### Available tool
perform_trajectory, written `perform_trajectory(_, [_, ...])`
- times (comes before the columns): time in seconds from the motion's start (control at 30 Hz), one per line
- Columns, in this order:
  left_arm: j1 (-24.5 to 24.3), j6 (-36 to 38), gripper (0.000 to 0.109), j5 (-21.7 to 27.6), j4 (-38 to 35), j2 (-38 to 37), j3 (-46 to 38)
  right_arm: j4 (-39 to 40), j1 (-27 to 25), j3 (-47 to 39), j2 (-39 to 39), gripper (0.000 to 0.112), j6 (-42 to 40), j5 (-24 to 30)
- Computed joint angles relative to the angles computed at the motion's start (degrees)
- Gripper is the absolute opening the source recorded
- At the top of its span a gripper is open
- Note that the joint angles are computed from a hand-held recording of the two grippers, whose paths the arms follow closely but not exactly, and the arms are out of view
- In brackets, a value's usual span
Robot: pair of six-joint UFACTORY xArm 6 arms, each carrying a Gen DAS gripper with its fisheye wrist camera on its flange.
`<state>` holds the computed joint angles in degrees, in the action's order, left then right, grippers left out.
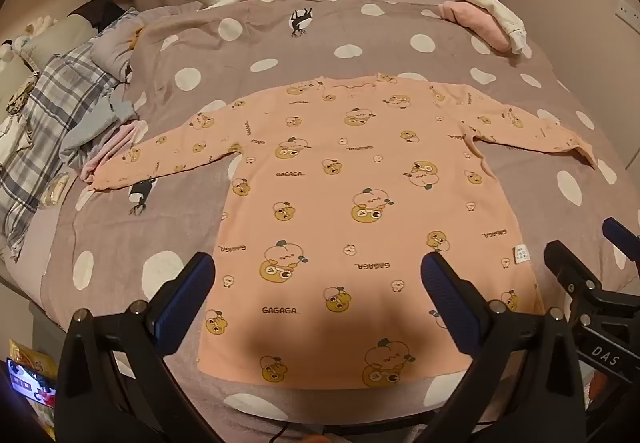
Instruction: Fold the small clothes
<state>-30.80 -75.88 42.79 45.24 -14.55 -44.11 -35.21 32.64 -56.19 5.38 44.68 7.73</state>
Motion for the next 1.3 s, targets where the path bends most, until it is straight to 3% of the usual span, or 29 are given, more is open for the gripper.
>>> perform_trajectory(1.3, [-0.9,-1.2,0.103,-0.1,1.2,0.0,0.3,-3.4,0.3,-0.1,0.0,0.102,2.2,0.5])
